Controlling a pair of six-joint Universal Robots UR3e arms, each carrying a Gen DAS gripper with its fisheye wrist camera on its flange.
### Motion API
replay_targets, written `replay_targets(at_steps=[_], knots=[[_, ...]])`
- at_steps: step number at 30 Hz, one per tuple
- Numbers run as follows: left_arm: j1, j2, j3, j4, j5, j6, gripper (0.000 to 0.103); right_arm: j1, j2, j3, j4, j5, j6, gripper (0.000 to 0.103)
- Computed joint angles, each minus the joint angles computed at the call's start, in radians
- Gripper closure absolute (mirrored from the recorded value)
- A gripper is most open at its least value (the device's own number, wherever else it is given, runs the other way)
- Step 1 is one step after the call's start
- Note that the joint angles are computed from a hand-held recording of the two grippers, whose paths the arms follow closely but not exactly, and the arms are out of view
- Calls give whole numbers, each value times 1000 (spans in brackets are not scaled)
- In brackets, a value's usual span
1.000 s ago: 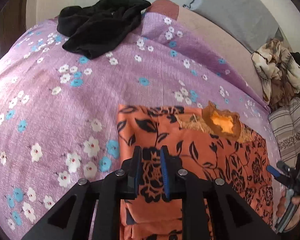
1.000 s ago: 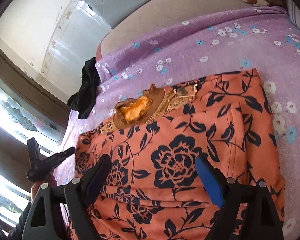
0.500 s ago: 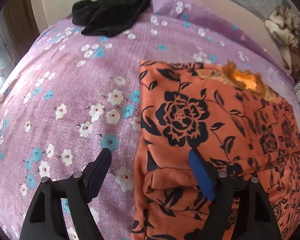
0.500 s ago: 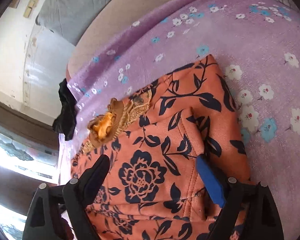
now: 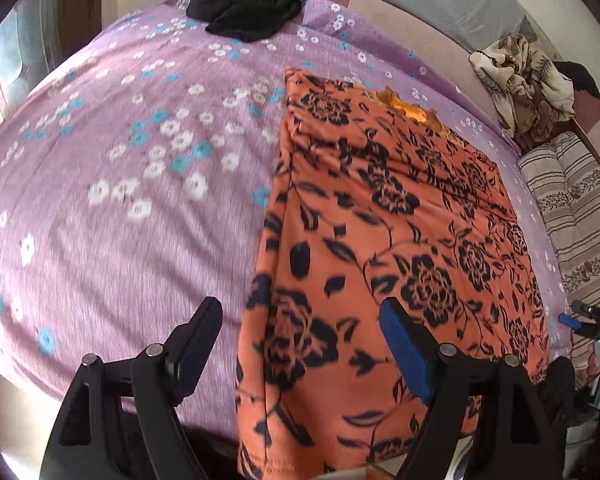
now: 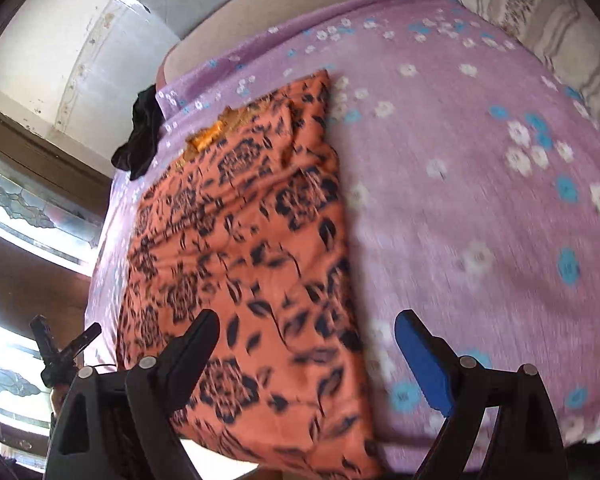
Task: Fold small clothes
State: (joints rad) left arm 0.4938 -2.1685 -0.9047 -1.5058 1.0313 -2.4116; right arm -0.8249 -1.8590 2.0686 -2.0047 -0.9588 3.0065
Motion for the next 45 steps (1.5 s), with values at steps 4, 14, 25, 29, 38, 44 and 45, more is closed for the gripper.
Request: replay_targets(at_steps=[4,14,25,29,38,44,45], knots=[[44,104,-175,-2,-3,32,22,-141,-227,146,294,44,-188,12],[37,130,-268,-2,64,20,22,-36,-245,241,220,17,-160,42],[36,111,-265,28,117,2,94,-75,-321,281,277,30,-210,51],[78,134,-226,-40,56,34,95,-77,-324,266,299,32,-213,77],[46,160,-331,79,123,21,41,-28,-289,267,232,-13,-156,38],[59,137,-195,-62,37,39,97,-81,-318,269,288,7,-181,97],[75,139,-155,-107,-5,47,97,-114,-355,249,357,39,-211,97]])
